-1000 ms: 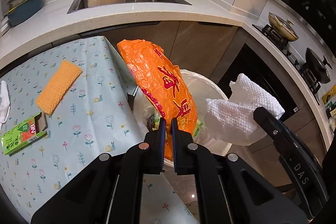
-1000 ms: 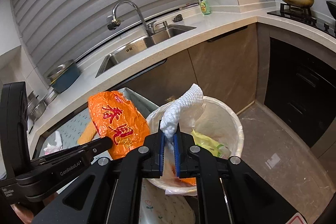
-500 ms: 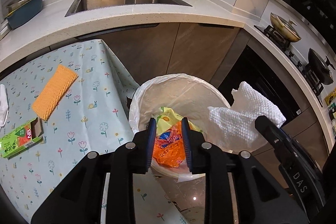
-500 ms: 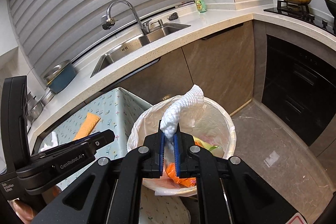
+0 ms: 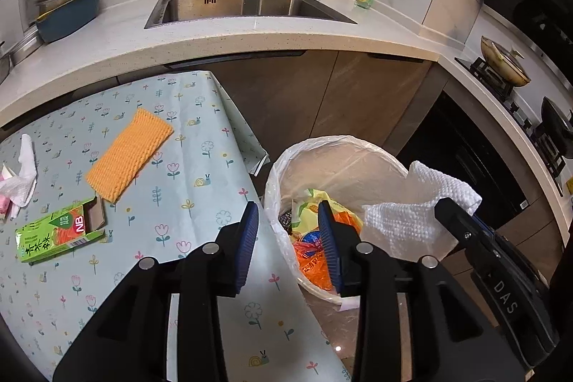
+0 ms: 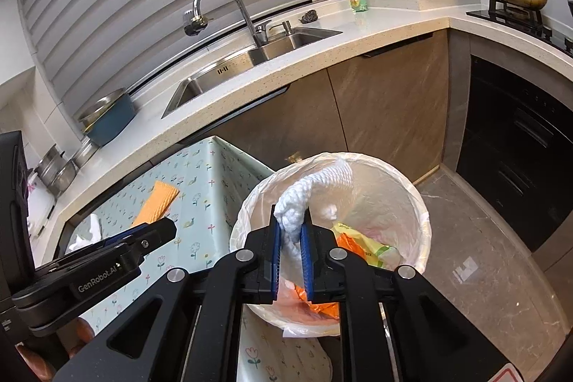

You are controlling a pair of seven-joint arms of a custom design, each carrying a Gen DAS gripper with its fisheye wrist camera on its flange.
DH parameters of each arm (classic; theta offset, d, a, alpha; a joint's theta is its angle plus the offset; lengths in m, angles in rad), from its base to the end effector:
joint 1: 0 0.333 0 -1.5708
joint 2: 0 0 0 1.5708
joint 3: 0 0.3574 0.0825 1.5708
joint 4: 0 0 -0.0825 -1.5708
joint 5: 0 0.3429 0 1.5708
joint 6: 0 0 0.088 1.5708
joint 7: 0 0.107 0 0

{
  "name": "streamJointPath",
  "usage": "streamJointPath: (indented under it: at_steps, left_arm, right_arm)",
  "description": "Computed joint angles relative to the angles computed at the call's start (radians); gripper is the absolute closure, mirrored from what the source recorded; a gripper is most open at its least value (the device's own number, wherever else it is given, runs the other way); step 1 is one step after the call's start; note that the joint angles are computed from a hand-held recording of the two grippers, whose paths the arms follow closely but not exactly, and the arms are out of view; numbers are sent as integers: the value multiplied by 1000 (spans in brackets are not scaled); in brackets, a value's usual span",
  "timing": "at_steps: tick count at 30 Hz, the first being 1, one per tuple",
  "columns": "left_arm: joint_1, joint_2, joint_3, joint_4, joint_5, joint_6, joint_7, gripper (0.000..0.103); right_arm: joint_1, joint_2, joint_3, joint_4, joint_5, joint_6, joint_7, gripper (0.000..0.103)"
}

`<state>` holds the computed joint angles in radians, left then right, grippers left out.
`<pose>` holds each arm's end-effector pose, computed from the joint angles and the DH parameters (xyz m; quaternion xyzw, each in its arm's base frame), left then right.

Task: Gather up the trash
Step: 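Open the right tool to drop the white wipe into the bin, then move both open tools back over the remaining trash on the table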

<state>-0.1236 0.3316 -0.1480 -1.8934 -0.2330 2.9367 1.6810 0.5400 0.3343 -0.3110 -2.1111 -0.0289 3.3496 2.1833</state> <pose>0.6348 -0.1488 0.4773 -0.6113 0.7072 -0.3169 0.1606 0.5934 0.1633 0.4446 -0.5365 0.7171 -0.1999 0.3975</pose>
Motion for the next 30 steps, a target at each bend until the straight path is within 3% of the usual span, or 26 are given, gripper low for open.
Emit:
streamJointPath:
  at_steps: [5, 7, 9, 15, 22, 30]
  left_arm:
    - [0, -7, 20, -10, 12, 13, -18, 63]
    - [1, -11, 28, -18, 14, 25, -30, 57]
    - [-1, -18, 40, -27, 24, 38, -44, 53]
    - [23, -37, 34, -46, 16, 53, -44, 53]
    - [52, -75, 43, -87, 5, 81, -48, 49]
    - [103, -109, 66, -133, -8, 104, -47, 47]
  right_arm:
    - [27, 13, -22, 27, 0, -16, 3, 85]
    - [62, 17, -59, 32, 3, -15, 8, 69]
    - [114, 22, -113, 36, 14, -12, 9, 63]
    - [151, 22, -143, 51, 21, -15, 9, 63]
    - [175, 21, -135, 83, 0, -25, 1, 59]
    - [141, 48, -42, 163, -69, -61, 30, 57]
